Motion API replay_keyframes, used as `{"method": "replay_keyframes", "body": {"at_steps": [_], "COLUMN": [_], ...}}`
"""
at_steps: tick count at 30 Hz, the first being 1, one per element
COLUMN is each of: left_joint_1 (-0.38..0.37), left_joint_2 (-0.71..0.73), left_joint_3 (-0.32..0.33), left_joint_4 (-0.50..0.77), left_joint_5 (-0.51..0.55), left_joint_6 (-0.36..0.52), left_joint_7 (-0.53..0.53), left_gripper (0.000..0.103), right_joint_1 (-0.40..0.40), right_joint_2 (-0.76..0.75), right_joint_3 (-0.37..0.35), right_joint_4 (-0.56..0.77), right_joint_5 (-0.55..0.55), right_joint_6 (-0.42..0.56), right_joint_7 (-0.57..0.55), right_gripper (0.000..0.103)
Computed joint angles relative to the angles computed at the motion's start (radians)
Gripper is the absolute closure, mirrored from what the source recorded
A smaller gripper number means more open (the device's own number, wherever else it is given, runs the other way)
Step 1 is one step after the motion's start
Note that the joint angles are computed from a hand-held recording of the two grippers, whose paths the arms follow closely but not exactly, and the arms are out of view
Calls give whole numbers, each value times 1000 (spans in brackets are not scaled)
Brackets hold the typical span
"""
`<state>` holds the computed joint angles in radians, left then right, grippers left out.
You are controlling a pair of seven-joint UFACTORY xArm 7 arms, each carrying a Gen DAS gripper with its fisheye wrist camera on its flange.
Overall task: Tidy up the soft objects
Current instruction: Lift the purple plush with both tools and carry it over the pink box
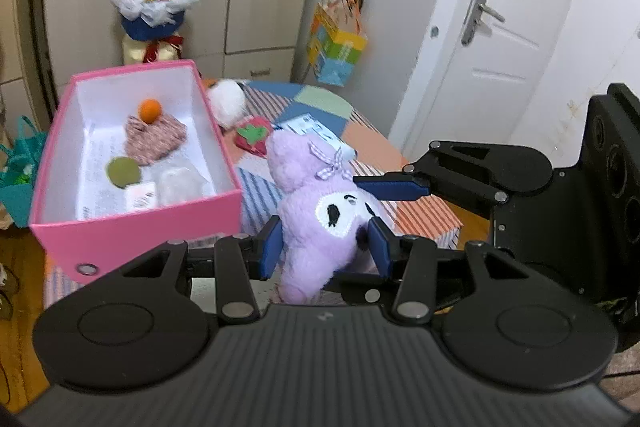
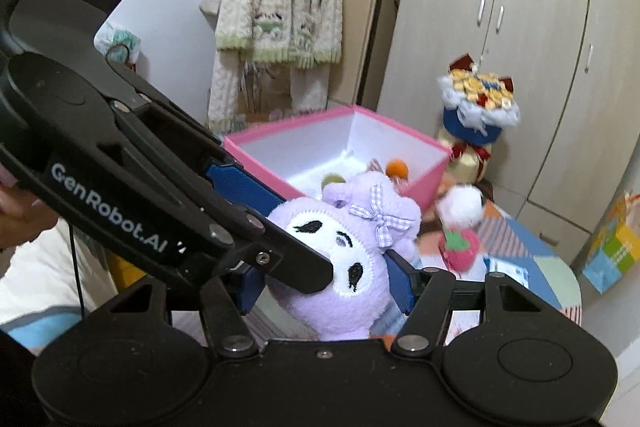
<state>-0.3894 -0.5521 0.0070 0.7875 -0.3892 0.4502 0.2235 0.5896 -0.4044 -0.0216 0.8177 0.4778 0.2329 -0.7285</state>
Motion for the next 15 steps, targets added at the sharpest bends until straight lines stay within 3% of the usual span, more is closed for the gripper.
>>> {"method": "replay_keyframes", "body": {"at_steps": [4, 9, 15], "left_joint_1": [29, 61, 95], "left_joint_2": [-23, -32, 5], "left_joint_3": [1, 4, 24], "left_joint_4": [6, 17, 70], "left_joint_5": [20, 51, 71], "left_joint_6": [-3, -19, -25], "left_joint_7": [-18, -43, -68], "left_gripper": [58, 58, 58], "right_joint_1": [38, 49, 68], "right_joint_2": [30, 89, 188], "right_joint_3": [-8, -3, -6], "right_joint_4": [41, 130, 259], "right_joint_5": [30, 81, 226], "right_joint_6": [-31, 0, 9], "right_joint_7": [-18, -49, -209], "right_gripper": [35, 35, 35]}}
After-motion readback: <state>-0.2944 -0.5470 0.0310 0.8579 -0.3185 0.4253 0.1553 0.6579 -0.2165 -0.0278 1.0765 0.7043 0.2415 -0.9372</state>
